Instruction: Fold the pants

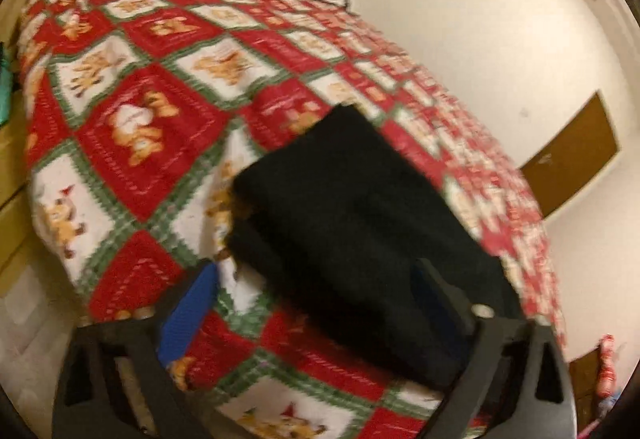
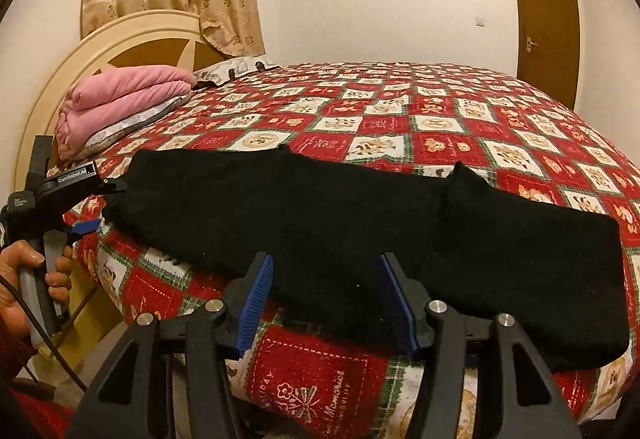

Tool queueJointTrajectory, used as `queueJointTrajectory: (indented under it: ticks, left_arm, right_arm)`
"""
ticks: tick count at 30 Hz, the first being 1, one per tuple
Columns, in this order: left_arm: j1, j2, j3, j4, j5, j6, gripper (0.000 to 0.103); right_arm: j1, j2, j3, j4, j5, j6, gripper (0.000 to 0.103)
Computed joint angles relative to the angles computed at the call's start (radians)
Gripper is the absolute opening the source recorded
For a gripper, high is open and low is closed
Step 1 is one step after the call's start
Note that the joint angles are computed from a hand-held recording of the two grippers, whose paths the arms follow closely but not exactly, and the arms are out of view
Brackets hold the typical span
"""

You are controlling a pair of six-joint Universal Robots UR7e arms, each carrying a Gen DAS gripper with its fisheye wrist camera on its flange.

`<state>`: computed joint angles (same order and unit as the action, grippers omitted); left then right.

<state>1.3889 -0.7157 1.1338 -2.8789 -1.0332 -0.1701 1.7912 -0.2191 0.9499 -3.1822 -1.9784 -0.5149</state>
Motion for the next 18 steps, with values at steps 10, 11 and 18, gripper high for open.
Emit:
queueJointTrajectory:
  ticks: [10, 11, 18]
  left_arm:
    - [0.006, -0.011, 0.024, -0.015, -0.051, -0.049, 0.082]
    - [0.007, -0.013, 0.022, -0.013, -0.07, -0.055, 0.078]
    - [0.021, 0.004, -0.009, 0.005, -0.121, -0.064, 0.076]
  right_arm:
    - [-0.002, -0.004, -0.001, 0.02, -0.001, 0.027, 0.057]
    - [-0.003, -0.005, -0.001, 0.021, -0.001, 0.03, 0.057]
    - [-0.007, -0.012, 0.003, 0.036, 0.002, 0.053, 0.057]
